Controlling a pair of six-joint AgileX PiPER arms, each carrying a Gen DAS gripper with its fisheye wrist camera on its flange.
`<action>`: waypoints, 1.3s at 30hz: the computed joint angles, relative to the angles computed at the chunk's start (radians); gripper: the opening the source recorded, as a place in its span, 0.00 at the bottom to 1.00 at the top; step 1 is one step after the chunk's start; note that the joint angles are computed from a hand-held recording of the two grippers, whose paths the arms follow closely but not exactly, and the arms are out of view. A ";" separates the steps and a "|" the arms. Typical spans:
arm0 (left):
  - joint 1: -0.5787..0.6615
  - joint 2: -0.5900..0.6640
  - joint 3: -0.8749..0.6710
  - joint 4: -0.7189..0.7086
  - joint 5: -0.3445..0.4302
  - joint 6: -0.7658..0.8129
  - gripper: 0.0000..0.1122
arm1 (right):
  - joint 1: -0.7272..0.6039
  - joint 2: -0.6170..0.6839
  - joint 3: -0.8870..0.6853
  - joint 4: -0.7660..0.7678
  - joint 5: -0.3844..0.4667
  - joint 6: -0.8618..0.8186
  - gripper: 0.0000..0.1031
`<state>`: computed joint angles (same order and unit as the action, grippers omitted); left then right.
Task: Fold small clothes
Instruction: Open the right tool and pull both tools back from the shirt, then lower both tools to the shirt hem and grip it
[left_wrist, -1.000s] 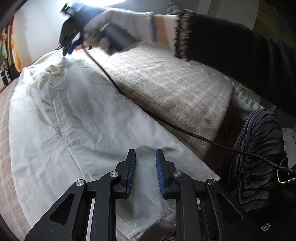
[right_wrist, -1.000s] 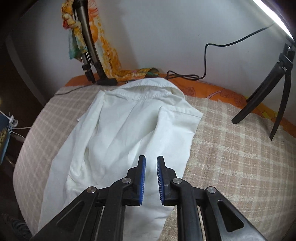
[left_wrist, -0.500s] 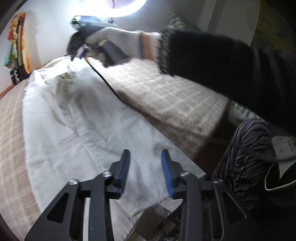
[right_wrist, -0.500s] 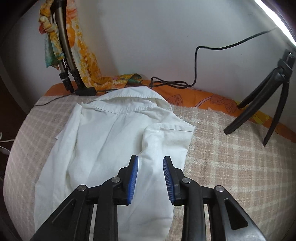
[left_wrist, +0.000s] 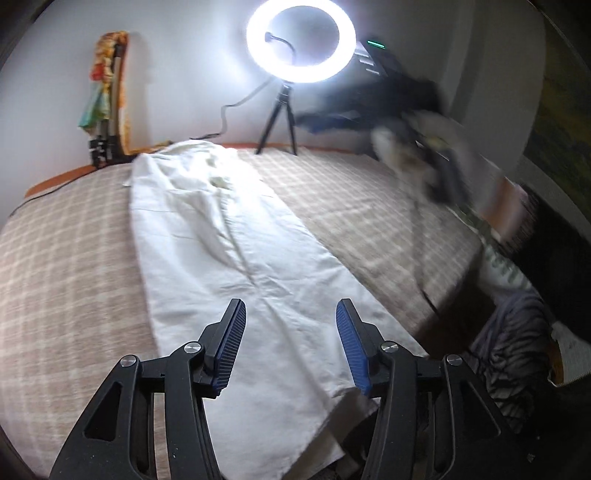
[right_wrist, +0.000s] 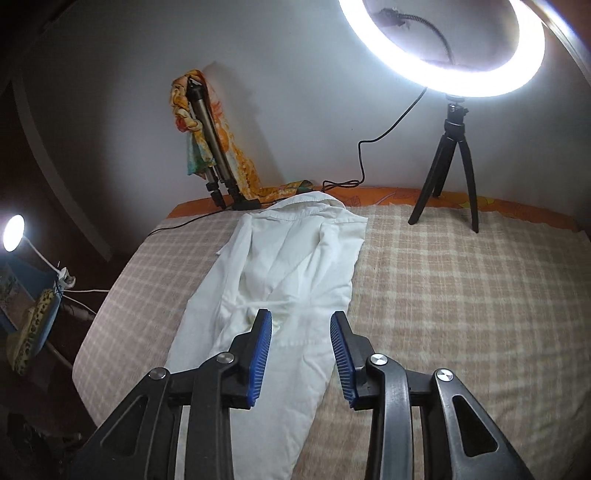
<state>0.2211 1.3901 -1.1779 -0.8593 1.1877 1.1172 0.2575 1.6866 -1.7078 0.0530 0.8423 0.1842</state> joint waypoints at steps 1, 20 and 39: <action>0.003 0.000 -0.005 0.000 -0.012 -0.005 0.45 | 0.010 -0.048 0.061 -0.018 -0.018 0.009 0.34; 0.024 -0.095 -0.014 0.028 -0.228 -0.083 0.71 | 0.242 -0.493 0.661 -0.486 -0.186 0.519 0.65; 0.077 -0.071 0.010 0.129 -0.159 -0.156 0.71 | 0.438 -0.536 0.867 -0.745 -0.155 0.858 0.79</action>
<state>0.2981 1.3191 -1.1676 -0.7299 1.0292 0.9609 0.6956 1.1508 -0.8406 -0.6920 0.6870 1.0421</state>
